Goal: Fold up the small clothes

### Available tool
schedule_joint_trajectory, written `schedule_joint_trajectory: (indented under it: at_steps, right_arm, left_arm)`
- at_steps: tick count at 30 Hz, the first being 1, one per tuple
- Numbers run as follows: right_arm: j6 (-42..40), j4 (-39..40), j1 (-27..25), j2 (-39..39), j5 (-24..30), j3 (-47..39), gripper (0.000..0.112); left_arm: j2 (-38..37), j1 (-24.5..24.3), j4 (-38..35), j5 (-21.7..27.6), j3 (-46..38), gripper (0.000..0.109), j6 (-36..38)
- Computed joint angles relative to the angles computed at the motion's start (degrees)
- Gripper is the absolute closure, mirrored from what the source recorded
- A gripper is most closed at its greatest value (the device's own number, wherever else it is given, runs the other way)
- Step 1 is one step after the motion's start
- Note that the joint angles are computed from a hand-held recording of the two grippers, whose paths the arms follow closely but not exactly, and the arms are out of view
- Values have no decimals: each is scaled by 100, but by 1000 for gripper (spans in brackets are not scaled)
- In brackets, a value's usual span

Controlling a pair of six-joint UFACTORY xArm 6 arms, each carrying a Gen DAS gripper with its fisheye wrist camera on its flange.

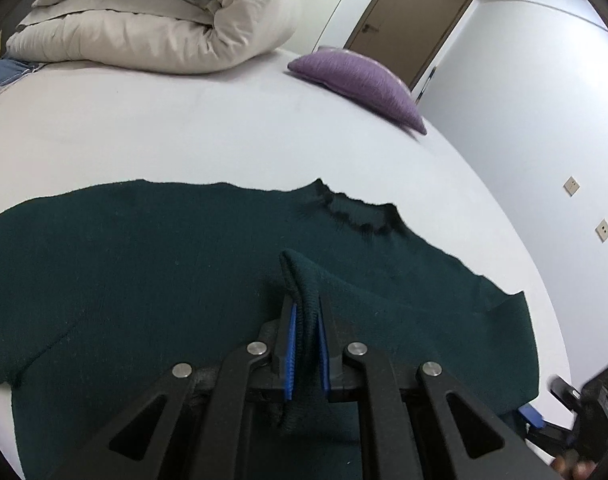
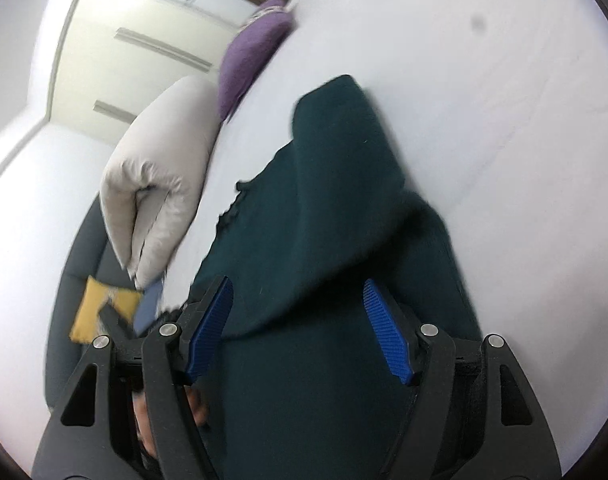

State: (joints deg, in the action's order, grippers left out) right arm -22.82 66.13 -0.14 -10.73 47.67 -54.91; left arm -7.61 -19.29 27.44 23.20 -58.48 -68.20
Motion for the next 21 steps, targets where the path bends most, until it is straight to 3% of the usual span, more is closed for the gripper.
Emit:
schedule_joint_trajectory:
  at_steps: [4, 9, 15, 21]
  right_arm:
    - [-134, 762, -195, 264, -358, -110, 51]
    - [-427, 1213, -368, 349, -319, -61, 67]
    - [66, -127, -457, 134, 91, -284, 64]
    - [616, -1753, -204, 434, -565, -1239, 64]
  left_arm:
    - [-169, 37, 564, -97, 278, 98, -697]
    - [-278, 124, 841, -199, 527, 98, -1239]
    - [-353, 158, 934, -309, 663, 98, -1237]
    - [-392, 151, 1338, -269, 599, 99, -1412]
